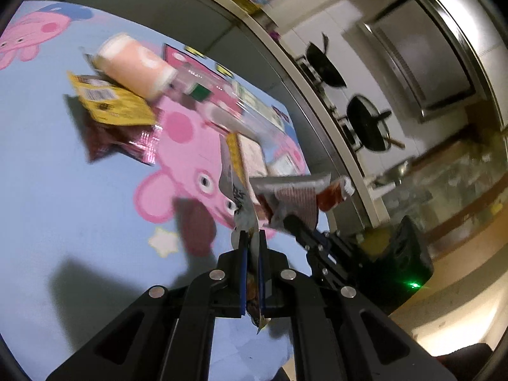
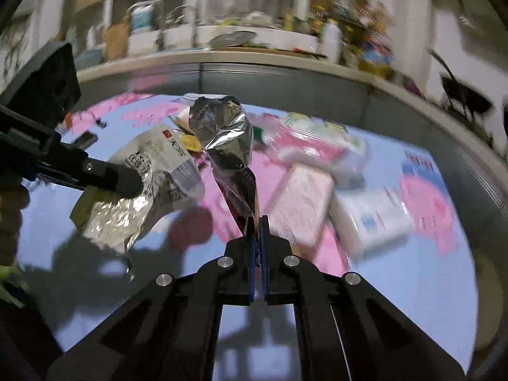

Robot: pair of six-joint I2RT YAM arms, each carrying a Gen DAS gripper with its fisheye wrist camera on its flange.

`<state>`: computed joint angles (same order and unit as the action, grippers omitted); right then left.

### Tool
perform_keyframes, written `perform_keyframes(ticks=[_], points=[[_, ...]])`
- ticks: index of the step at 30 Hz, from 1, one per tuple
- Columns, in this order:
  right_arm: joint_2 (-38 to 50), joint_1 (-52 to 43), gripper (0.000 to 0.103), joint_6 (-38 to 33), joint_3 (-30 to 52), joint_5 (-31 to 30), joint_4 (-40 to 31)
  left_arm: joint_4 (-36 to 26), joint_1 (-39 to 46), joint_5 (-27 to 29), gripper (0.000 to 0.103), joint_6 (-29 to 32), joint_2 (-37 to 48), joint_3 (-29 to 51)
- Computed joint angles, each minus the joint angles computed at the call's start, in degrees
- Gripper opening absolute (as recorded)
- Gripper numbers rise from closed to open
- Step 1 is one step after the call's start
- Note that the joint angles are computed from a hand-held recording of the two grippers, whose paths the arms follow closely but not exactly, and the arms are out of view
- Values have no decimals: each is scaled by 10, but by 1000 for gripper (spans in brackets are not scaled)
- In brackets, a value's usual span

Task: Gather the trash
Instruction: 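Carry the snack bag and silver wrapper to the beige bin with both tools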

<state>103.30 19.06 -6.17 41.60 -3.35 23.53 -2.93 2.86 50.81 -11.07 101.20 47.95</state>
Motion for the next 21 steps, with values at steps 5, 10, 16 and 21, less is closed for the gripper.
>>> perform_keyframes(ticks=[5, 10, 16, 21], points=[[-46, -70, 3, 47, -101, -24, 52, -10, -71, -28, 5, 0, -4, 14], [-61, -153, 3, 61, -147, -63, 78, -10, -147, -62, 5, -12, 8, 36], [-63, -226, 3, 57, -175, -101, 101, -16, -229, -119, 5, -26, 37, 73], [-56, -284, 3, 52, -189, -142, 122, -20, -282, -161, 5, -26, 59, 112]])
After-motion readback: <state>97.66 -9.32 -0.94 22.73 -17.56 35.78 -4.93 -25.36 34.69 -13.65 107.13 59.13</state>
